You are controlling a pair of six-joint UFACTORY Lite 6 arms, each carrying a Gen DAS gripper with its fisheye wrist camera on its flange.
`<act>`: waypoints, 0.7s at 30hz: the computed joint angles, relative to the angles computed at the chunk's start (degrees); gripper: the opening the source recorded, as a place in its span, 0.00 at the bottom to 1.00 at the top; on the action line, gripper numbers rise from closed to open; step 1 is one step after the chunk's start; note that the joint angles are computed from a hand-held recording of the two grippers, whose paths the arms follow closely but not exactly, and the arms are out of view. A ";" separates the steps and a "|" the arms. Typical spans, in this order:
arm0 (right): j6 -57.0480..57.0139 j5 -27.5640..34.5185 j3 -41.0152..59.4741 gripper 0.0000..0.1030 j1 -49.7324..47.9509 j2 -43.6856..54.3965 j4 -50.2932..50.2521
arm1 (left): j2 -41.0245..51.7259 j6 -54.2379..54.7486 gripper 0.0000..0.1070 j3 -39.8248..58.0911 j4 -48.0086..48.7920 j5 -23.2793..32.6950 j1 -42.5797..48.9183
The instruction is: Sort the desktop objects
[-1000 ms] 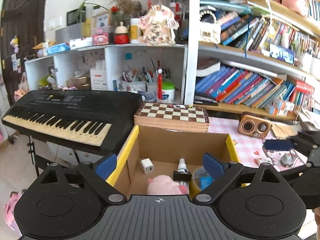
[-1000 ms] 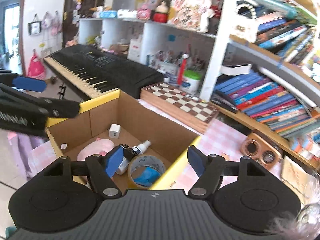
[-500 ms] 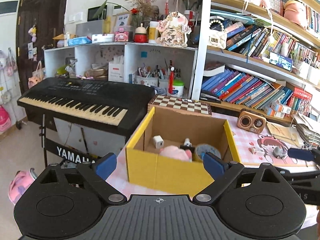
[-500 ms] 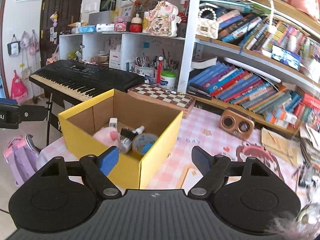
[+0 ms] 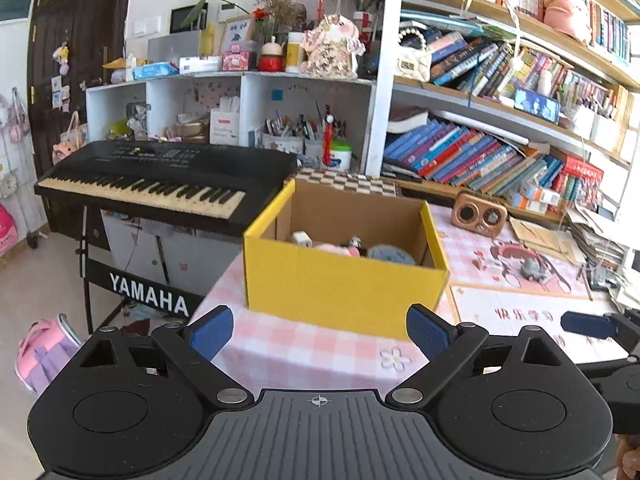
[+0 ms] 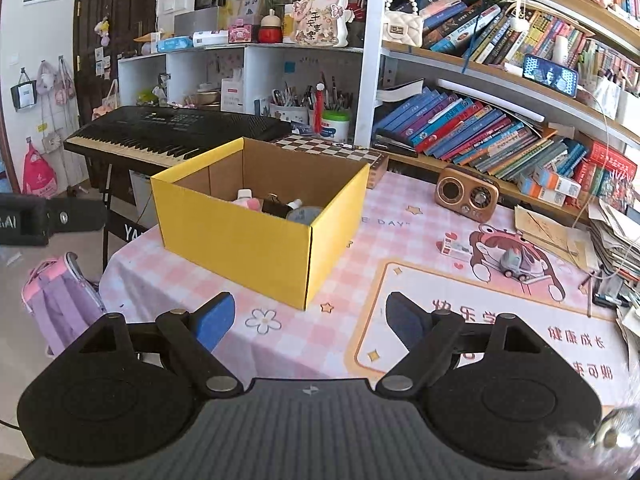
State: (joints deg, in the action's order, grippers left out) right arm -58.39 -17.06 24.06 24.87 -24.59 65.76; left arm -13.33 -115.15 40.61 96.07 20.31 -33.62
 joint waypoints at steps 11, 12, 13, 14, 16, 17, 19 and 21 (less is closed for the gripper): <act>-20.14 -2.93 -6.22 0.81 3.69 -7.64 24.26 | 0.96 0.30 0.89 -2.72 -2.63 -2.45 -4.74; -21.41 -2.94 -6.50 0.81 3.22 -8.18 25.49 | 1.62 0.50 0.89 -2.28 -2.58 -3.12 -4.98; -22.99 -3.36 -6.88 0.81 3.02 -9.02 27.18 | 2.31 0.16 0.89 -1.85 -2.05 -3.66 -5.31; -23.79 -3.46 -7.27 0.82 2.41 -9.59 27.89 | 3.09 -0.28 0.89 -1.37 -1.34 -4.32 -5.62; -26.94 -4.32 -8.34 0.83 1.67 -11.53 31.38 | 4.86 -2.28 0.89 -0.35 1.01 -5.42 -6.26; -28.27 -4.37 -8.88 0.83 0.83 -12.37 32.66 | 5.88 -3.41 0.89 0.37 2.33 -6.03 -6.57; -31.58 -4.77 -10.24 0.83 -0.78 -14.62 36.08 | 7.95 -6.06 0.89 1.78 5.31 -7.13 -7.20; -35.27 -4.80 -11.57 0.83 -2.89 -16.95 39.62 | 10.05 -7.47 0.89 3.56 7.21 -8.24 -7.77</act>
